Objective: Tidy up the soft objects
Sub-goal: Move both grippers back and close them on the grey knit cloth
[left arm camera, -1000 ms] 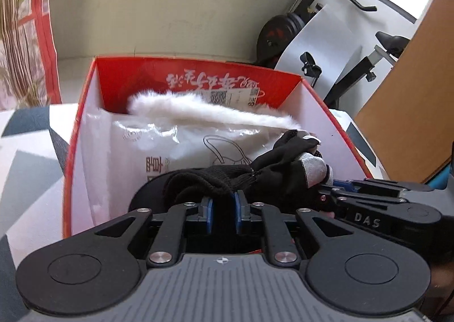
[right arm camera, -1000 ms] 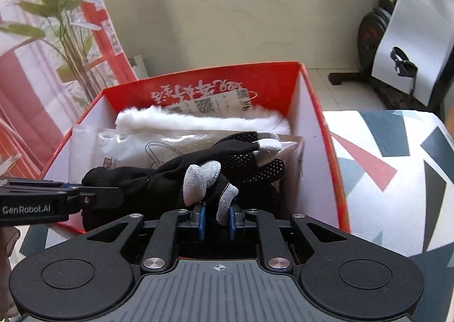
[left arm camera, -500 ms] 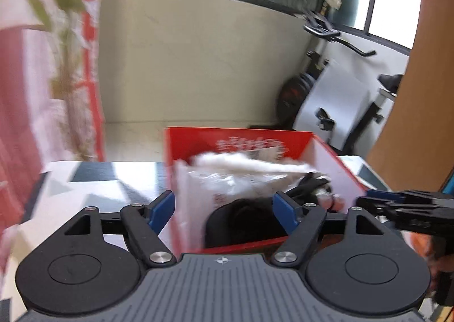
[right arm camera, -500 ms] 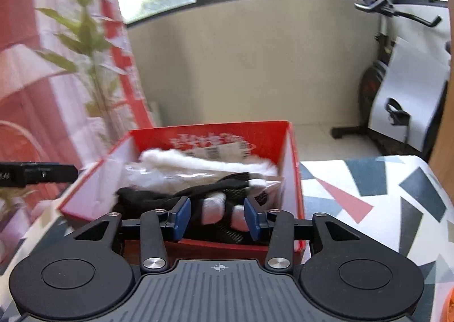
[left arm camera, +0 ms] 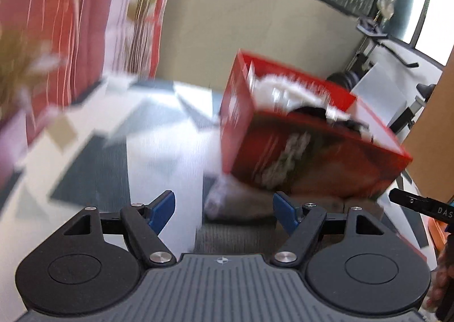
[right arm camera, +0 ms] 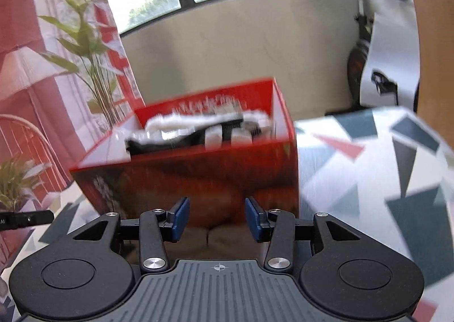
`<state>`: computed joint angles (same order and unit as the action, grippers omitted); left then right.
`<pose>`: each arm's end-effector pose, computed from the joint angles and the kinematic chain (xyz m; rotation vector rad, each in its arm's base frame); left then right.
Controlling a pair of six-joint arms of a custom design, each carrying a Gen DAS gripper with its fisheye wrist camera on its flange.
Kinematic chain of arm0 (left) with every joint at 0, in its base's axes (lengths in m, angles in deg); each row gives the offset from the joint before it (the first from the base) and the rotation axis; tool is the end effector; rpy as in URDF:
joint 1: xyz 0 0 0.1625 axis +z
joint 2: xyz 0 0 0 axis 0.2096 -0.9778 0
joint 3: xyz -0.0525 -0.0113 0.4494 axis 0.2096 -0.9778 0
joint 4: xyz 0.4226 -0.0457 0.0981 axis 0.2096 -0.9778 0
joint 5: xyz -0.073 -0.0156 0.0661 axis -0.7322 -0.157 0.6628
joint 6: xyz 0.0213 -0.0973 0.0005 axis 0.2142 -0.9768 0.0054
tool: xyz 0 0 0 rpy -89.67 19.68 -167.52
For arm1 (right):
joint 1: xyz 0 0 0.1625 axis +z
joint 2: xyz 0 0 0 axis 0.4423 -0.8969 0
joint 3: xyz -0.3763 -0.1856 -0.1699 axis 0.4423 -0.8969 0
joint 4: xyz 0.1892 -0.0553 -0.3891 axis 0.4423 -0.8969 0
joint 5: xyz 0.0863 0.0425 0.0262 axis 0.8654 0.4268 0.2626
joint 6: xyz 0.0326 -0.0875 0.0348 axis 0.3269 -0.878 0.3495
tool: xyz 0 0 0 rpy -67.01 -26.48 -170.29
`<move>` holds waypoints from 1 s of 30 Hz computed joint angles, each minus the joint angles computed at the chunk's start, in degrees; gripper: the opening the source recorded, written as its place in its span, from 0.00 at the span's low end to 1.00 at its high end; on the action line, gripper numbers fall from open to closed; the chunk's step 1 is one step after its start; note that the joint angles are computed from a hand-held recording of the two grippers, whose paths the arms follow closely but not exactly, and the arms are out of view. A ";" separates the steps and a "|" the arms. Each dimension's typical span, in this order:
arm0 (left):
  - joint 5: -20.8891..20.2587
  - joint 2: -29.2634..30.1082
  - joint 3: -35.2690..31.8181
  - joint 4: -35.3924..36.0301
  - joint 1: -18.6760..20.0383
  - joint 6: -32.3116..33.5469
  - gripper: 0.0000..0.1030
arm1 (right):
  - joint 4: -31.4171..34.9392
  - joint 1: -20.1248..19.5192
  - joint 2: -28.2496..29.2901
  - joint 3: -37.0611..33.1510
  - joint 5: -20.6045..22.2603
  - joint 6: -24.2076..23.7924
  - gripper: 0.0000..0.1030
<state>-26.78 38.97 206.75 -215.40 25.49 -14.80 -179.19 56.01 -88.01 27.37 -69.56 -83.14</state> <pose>-0.2663 -0.4858 0.0458 0.0365 2.2607 -1.1887 0.0509 -0.6056 0.2576 0.6816 -2.5646 0.9964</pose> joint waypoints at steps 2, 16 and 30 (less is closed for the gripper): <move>-1.34 -0.43 0.66 3.55 0.36 -3.19 0.76 | -0.46 -0.33 0.12 1.16 -0.88 -0.36 0.44; -6.07 2.00 1.15 1.09 1.17 -2.71 0.77 | -0.92 -1.54 1.72 3.40 -5.49 -0.08 0.63; -8.16 2.93 1.70 -3.76 2.11 -2.56 0.79 | 0.57 -1.81 1.59 3.84 -5.63 -2.27 0.41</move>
